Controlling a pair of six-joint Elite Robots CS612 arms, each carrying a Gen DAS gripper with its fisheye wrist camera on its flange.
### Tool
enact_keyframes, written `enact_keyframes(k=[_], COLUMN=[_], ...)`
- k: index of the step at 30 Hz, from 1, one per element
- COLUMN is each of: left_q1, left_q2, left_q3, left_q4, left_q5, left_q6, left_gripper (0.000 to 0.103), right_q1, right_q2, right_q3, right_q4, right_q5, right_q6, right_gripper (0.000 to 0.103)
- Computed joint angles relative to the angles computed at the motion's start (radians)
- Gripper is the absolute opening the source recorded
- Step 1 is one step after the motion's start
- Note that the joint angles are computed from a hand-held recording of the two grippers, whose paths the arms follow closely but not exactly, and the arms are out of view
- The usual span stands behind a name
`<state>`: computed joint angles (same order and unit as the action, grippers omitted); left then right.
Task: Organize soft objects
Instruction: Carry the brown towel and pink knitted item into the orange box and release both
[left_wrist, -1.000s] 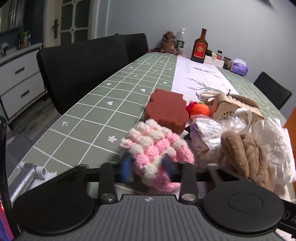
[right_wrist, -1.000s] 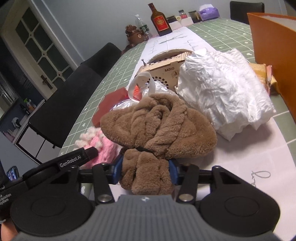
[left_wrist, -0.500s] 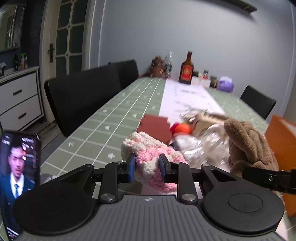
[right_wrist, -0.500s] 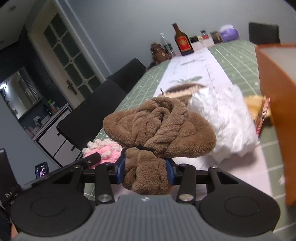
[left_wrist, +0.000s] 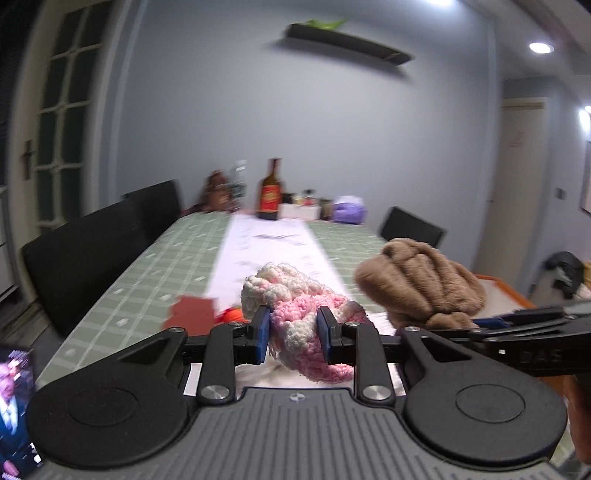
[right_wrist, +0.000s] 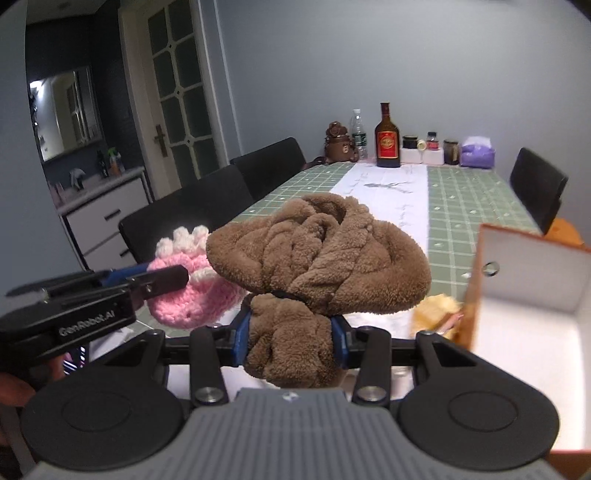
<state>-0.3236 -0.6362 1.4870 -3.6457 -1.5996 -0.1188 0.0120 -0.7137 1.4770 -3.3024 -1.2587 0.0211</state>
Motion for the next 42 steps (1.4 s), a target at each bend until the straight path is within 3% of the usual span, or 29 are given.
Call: enact_keyframes(k=[4, 9, 14, 17, 26, 34, 42], left_q1=[-0.017, -0.042, -0.057, -0.071, -0.117, -0.137, -0.144], left_q2=[-0.001, 0.007, 0.014, 0.017, 0.028, 0.049, 0.062], left_q3=[-0.021, -0.062, -0.113, -0.140, -0.199, -0.246, -0.284], left_q4=[-0.016, -0.012, 0.103, 0.207, 0.510, 0.642, 0.753], left_q5=[-0.078, -0.163, -0.284, -0.339, -0.333, -0.283, -0.259], left_q6=[0.049, 0.101, 0.133, 0.212, 0.423, 0.476, 0.515], left_gripper=[0.030, 0.030, 0.030, 0.030, 0.030, 0.030, 0.029], right_q1=[-0.019, -0.035, -0.063, -0.083, -0.121, -0.127, -0.130], right_q2=[-0.045, -0.089, -0.118, -0.124, -0.079, -0.034, 0.002], right_q3=[0.036, 0.065, 0.073, 0.061, -0.038, -0.123, -0.180], right_q4=[0.024, 0.068, 0.173, 0.259, 0.587, 0.760, 0.861], right_q5=[-0.060, -0.198, -0.294, -0.311, -0.288, -0.284, -0.266], right_q6=[-0.055, -0.143, -0.175, -0.177, -0.245, -0.286, -0.290], right_gripper=[0.043, 0.043, 0.043, 0.043, 0.044, 0.044, 0.044])
